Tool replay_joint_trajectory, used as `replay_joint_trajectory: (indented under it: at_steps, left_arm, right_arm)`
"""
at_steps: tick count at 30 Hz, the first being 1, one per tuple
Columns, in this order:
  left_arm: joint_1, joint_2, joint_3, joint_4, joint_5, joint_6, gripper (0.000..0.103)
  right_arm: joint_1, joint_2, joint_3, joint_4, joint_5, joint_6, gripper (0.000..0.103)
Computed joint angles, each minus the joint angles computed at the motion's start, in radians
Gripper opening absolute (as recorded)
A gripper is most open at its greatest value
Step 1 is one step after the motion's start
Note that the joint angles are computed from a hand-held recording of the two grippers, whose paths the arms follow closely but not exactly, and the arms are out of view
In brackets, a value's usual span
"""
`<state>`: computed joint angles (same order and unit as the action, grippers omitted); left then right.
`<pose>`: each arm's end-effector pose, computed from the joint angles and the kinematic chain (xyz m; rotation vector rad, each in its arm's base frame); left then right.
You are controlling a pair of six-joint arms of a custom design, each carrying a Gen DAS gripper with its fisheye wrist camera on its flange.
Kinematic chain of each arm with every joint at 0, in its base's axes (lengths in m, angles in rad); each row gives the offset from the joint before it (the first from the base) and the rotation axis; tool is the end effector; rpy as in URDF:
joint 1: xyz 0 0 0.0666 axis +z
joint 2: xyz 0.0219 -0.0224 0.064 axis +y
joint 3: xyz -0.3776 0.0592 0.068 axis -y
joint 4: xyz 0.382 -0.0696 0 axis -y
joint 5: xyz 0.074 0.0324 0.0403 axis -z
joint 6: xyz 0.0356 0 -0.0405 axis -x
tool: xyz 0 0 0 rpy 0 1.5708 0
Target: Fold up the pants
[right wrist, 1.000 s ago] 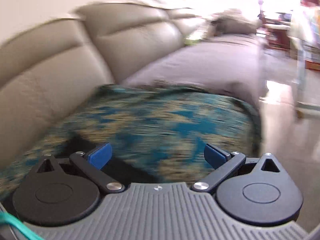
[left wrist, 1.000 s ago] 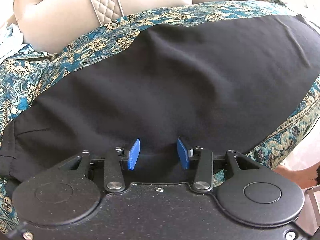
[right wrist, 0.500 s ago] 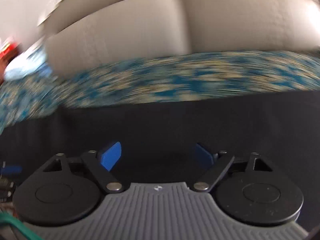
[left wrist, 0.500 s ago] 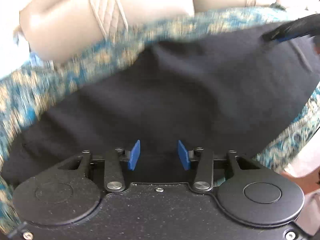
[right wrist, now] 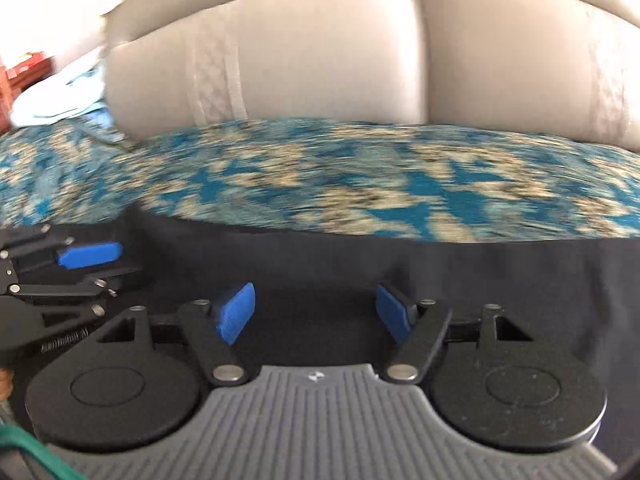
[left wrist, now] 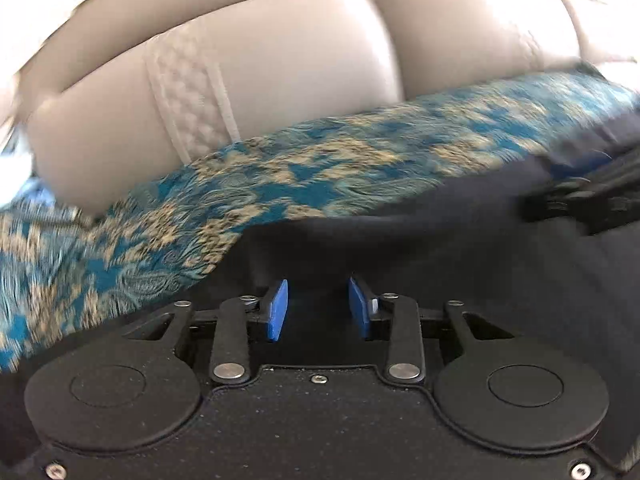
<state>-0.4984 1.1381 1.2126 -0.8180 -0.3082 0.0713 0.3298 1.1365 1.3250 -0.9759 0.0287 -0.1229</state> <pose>0.3436 -0.1752 0.4571 0.3294 2.2485 0.0583 0.3573 0.1208 0.4956 -0.2303 2.3543 0.1862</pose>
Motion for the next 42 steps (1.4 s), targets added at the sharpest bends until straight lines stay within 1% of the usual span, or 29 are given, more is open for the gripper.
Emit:
replay_joint_trajectory:
  at_steps: [3, 4, 6, 7, 9, 10, 13, 14, 15, 16, 17, 20, 22, 23, 27, 31, 34, 36, 39, 42]
  left_arm:
    - [0.024, 0.015, 0.01, 0.001, 0.009, 0.06, 0.039]
    - [0.025, 0.018, 0.013, -0.006, 0.013, 0.071, 0.038]
    - [0.026, 0.016, 0.012, -0.007, 0.011, 0.079, 0.039]
    - [0.024, 0.012, 0.009, -0.005, 0.006, 0.076, 0.039]
    - [0.017, 0.013, 0.003, 0.007, -0.01, 0.073, 0.039]
    - [0.015, 0.014, 0.002, 0.011, -0.015, 0.071, 0.039]
    - [0.009, 0.019, 0.01, 0.002, -0.029, 0.076, 0.039]
    - [0.008, 0.021, 0.012, -0.002, -0.031, 0.08, 0.039]
    - [0.008, 0.023, 0.015, -0.006, -0.032, 0.084, 0.04]
    - [0.008, 0.025, 0.018, -0.011, -0.035, 0.088, 0.04]
    - [0.007, 0.026, 0.019, -0.012, -0.034, 0.088, 0.04]
    - [0.001, 0.026, 0.02, -0.018, -0.05, 0.086, 0.041]
    - [-0.003, 0.029, 0.023, -0.023, -0.06, 0.092, 0.041]
    - [-0.004, 0.03, 0.024, -0.025, -0.064, 0.094, 0.041]
    - [-0.009, 0.033, 0.027, -0.033, -0.077, 0.099, 0.041]
    - [-0.011, 0.039, 0.037, -0.048, -0.084, 0.104, 0.043]
    - [-0.008, 0.045, 0.049, -0.064, -0.085, 0.103, 0.046]
    - [-0.001, 0.052, 0.065, -0.091, -0.07, 0.118, 0.047]
    - [0.007, 0.065, 0.089, -0.129, -0.061, 0.143, 0.05]
    - [0.005, 0.077, 0.106, -0.152, -0.067, 0.144, 0.05]
  right_arm:
    - [-0.088, 0.008, 0.014, -0.012, 0.008, 0.008, 0.08]
    - [-0.124, 0.007, 0.012, -0.002, -0.007, 0.022, 0.08]
    - [-0.187, 0.013, 0.02, 0.004, -0.029, 0.054, 0.08]
    - [-0.213, 0.014, 0.02, 0.014, -0.023, 0.073, 0.08]
    - [-0.256, 0.02, 0.015, 0.042, 0.022, 0.1, 0.081]
    - [-0.273, 0.024, 0.012, 0.059, 0.031, 0.111, 0.083]
    - [-0.333, 0.038, -0.006, 0.137, 0.025, 0.127, 0.091]
    - [-0.344, 0.043, -0.013, 0.163, 0.032, 0.129, 0.093]
    - [-0.348, 0.051, -0.02, 0.187, 0.061, 0.141, 0.102]
    - [-0.34, 0.065, -0.018, 0.195, 0.124, 0.149, 0.103]
    - [-0.336, 0.067, -0.031, 0.23, 0.168, 0.145, 0.103]
    - [-0.352, 0.058, -0.022, 0.234, 0.147, 0.079, 0.103]
    - [-0.369, 0.019, -0.044, 0.286, 0.101, 0.065, 0.103]
    - [-0.38, 0.002, -0.047, 0.298, 0.081, 0.051, 0.103]
    - [-0.453, -0.045, -0.03, 0.25, 0.038, -0.018, 0.103]
    - [-0.587, -0.085, 0.004, 0.098, 0.01, -0.077, 0.103]
    - [-0.711, -0.117, 0.02, -0.013, -0.013, -0.168, 0.103]
    - [-0.807, -0.143, 0.019, -0.043, -0.051, -0.217, 0.103]
    - [-0.93, -0.166, 0.005, -0.054, -0.113, -0.261, 0.103]
    - [-1.038, -0.177, -0.011, -0.069, -0.173, -0.313, 0.103]
